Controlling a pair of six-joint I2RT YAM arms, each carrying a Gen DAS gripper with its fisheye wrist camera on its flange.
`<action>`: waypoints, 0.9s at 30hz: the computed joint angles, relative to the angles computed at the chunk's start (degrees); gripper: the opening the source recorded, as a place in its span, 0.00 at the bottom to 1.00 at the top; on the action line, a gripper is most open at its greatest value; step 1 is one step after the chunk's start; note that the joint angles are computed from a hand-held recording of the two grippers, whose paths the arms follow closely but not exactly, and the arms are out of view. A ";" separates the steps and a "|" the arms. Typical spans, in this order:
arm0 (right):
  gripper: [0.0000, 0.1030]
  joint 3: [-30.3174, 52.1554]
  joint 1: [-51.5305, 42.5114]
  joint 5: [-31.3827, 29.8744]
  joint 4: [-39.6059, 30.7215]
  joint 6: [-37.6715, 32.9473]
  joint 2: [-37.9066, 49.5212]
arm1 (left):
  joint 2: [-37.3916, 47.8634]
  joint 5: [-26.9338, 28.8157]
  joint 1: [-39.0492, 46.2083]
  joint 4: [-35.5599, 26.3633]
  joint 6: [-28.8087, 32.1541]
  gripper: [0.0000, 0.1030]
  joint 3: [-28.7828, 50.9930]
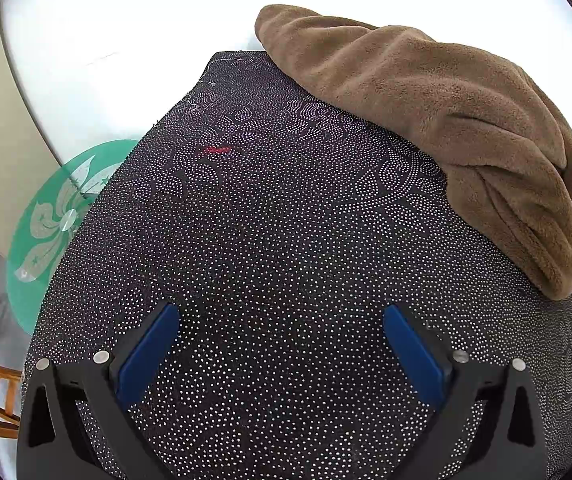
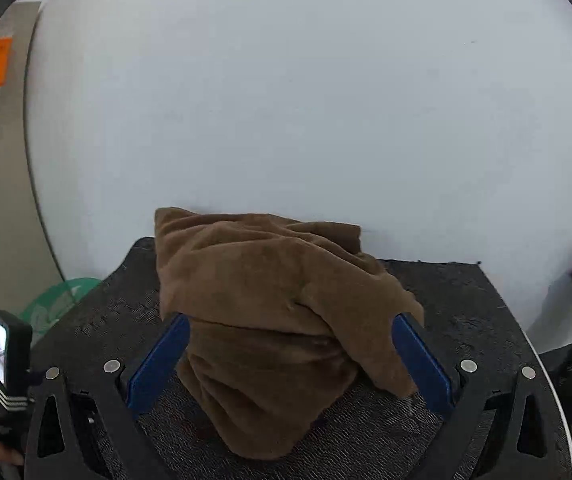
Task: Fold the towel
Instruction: 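Move the right gripper over the bunched brown blanket and lower it, then grasp a fold of the brown blanket with the right gripper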
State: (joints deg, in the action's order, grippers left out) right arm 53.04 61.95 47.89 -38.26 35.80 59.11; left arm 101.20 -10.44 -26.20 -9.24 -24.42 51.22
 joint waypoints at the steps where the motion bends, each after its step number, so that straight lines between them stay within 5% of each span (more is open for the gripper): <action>1: 1.00 0.40 -2.90 -3.73 3.06 -3.28 0.67 | 0.67 0.02 0.19 0.02 0.19 1.00 0.47; 4: 1.00 2.56 -12.73 -15.68 10.67 -10.76 6.51 | 0.60 -0.03 0.23 0.15 0.26 1.00 0.50; 8: 1.00 6.41 -21.77 -24.46 15.23 -14.87 15.61 | 0.49 0.08 0.26 0.52 0.16 1.00 0.30; 17: 0.99 14.83 -34.10 -38.46 15.46 -14.76 31.55 | 0.50 0.28 0.40 0.93 0.15 1.00 0.10; 19: 0.84 15.23 -34.05 -38.10 14.70 -14.70 33.08 | 0.44 0.30 0.48 0.84 0.22 1.00 0.12; 21: 0.53 14.95 -33.78 -38.38 14.44 -14.73 33.74 | 0.43 0.33 0.50 0.89 0.22 1.00 0.11; 27: 0.23 8.19 -32.88 -39.41 17.61 -11.97 26.94 | 0.57 0.24 0.38 0.95 0.15 1.00 0.24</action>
